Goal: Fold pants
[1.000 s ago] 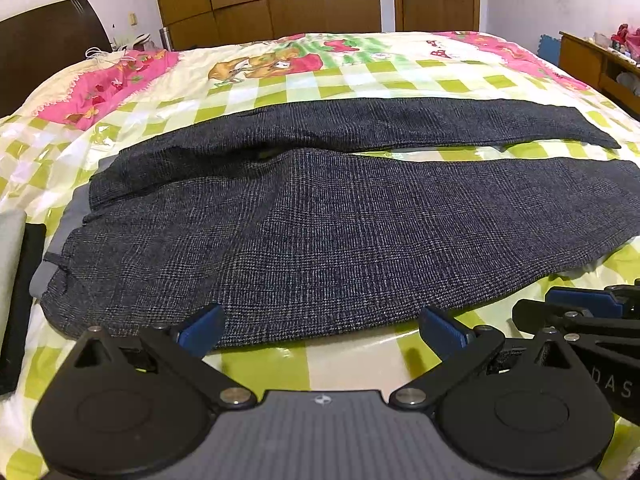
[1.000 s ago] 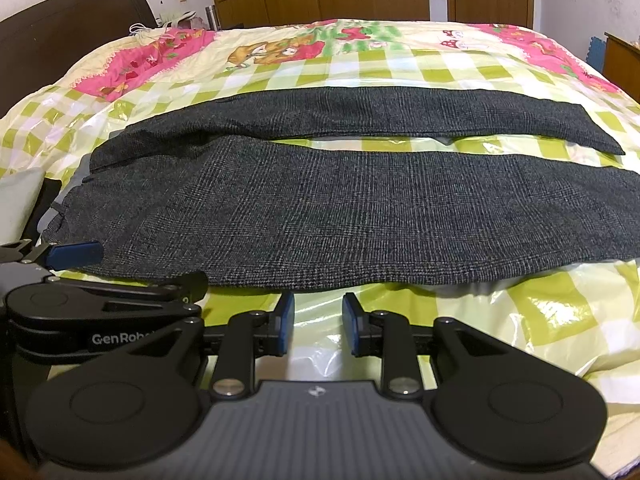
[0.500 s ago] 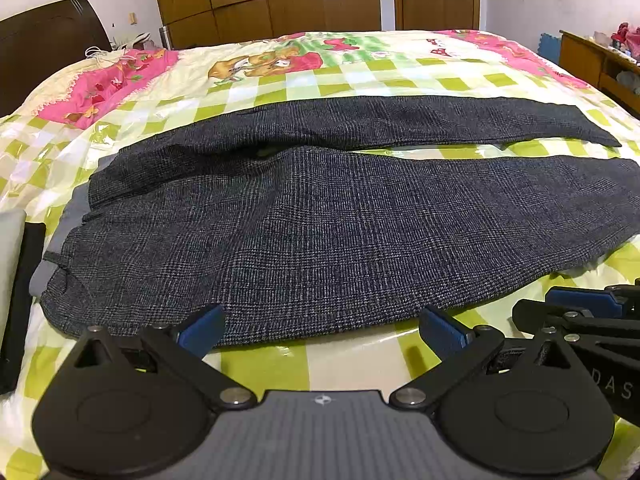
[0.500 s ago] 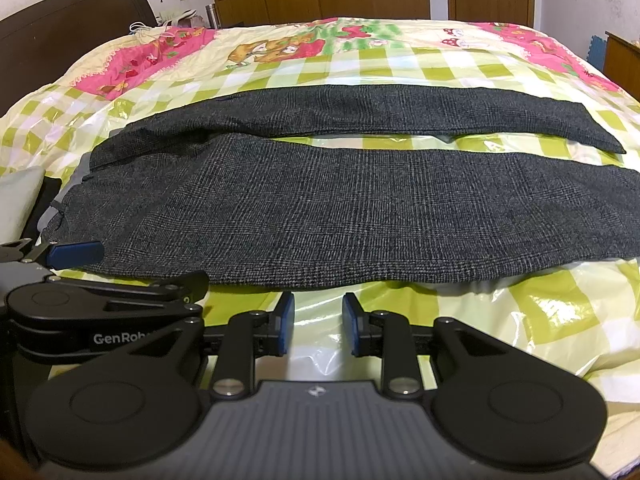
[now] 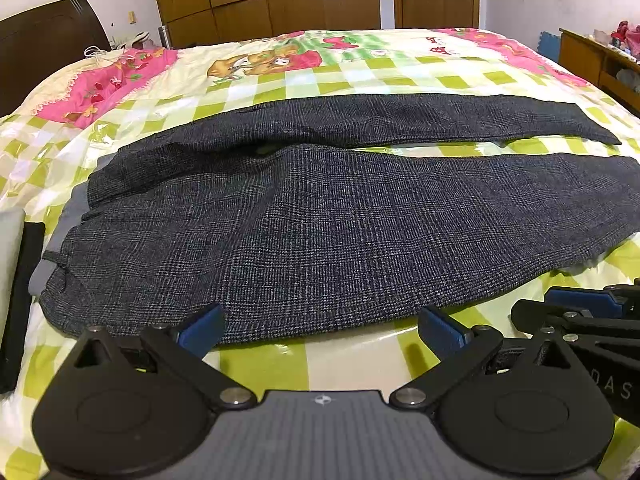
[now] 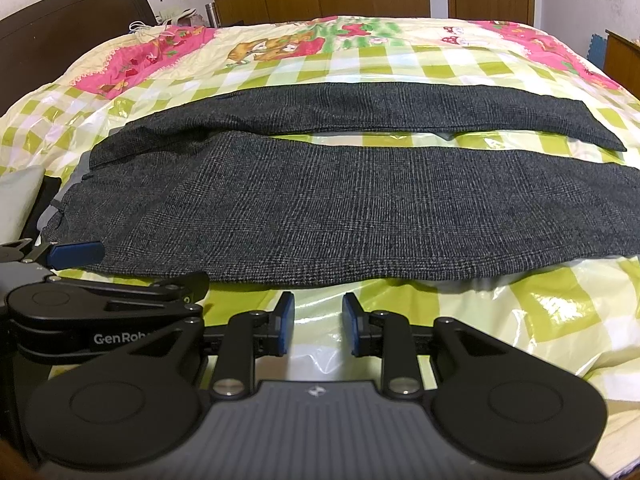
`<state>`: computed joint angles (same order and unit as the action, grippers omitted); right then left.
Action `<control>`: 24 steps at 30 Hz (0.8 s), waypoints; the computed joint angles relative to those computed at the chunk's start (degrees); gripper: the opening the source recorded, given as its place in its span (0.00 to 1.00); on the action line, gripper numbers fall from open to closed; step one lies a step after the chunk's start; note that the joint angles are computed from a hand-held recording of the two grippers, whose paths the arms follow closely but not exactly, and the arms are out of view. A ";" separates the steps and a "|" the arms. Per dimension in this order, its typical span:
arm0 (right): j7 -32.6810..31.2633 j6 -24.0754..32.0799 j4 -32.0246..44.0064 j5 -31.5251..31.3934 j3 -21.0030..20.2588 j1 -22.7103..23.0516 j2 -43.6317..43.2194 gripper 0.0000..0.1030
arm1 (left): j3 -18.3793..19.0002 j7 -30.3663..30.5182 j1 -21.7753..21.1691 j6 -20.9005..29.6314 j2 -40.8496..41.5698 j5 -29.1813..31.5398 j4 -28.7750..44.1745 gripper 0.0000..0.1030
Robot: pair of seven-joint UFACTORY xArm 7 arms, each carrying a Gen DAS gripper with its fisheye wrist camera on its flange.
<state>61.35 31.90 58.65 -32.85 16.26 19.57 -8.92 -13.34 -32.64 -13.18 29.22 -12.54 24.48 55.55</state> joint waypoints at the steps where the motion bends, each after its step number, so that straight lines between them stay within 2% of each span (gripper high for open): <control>1: 0.05 -0.03 -0.10 -0.04 0.02 0.01 -0.03 0.26 | -0.08 -0.14 0.04 -0.05 0.00 0.23 -0.04 1.00; 24: -0.58 0.66 0.42 0.17 -0.13 0.47 0.59 0.26 | 0.03 -0.67 -0.24 1.88 0.54 0.54 0.83 1.00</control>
